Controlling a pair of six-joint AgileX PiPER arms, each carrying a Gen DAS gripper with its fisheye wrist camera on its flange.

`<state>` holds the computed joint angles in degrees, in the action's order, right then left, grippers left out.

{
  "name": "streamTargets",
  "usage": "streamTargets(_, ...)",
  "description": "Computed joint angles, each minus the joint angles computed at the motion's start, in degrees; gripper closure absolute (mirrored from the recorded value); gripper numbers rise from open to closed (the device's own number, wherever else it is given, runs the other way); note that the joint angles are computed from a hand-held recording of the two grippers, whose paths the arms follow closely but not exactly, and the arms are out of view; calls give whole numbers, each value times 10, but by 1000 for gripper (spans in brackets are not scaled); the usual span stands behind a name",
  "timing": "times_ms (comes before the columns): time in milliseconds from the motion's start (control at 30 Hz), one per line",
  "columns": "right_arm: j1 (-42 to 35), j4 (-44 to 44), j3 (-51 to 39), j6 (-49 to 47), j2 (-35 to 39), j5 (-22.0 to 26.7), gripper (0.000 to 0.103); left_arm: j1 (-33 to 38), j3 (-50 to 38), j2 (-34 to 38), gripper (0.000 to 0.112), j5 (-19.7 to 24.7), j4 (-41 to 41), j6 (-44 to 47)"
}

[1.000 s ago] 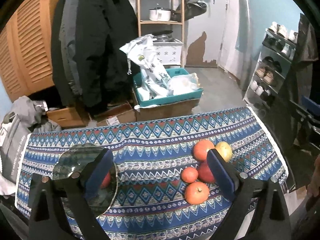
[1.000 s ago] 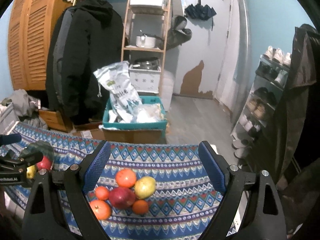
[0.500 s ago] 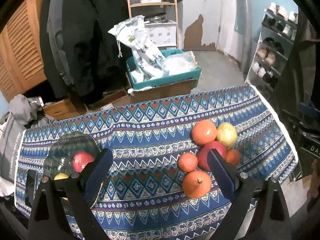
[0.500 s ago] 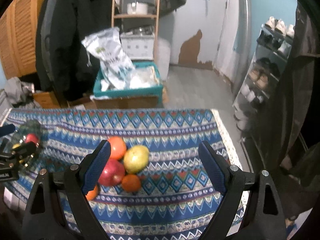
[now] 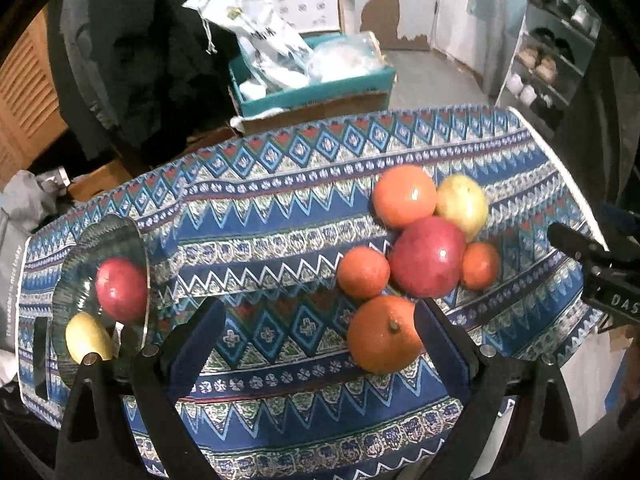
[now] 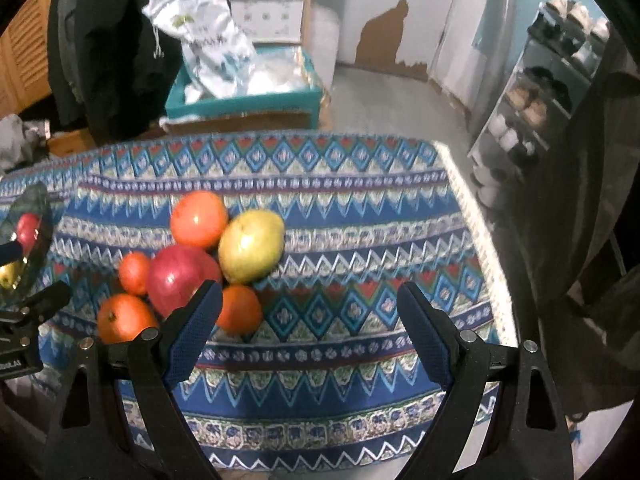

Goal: Organize fruits
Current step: 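Grasp the large orange with the left tool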

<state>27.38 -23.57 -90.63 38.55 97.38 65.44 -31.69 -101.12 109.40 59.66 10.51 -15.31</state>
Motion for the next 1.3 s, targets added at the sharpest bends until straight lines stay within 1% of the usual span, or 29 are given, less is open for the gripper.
streamTargets(333,-14,50,29,-30,33,8,15,-12,-8,41,16,15,-12,3)
streamTargets(467,-12,52,19,-34,43,17,15,-12,-11,49,16,15,-28,4)
streamTargets(667,-12,51,13,-32,46,17,15,-12,-20,69,16,16,-41,7)
streamTargets(967,-19,65,19,-34,46,7,15,-8,-29,97,16,11,-68,10)
streamTargets(1100,-20,79,20,-47,51,-7,15,-3,-26,106,17,9,-85,14)
streamTargets(1133,-20,85,21,-51,52,-12,15,0,-24,109,18,6,-92,17)
streamTargets(1200,-22,97,20,-59,59,-18,15,11,-20,110,28,0,-129,37)
streamTargets(1233,-23,104,20,-64,62,-21,15,13,-17,110,30,-3,-140,44)
streamTargets(1300,-25,114,19,-71,68,-27,15,19,-10,106,46,-12,-168,65)
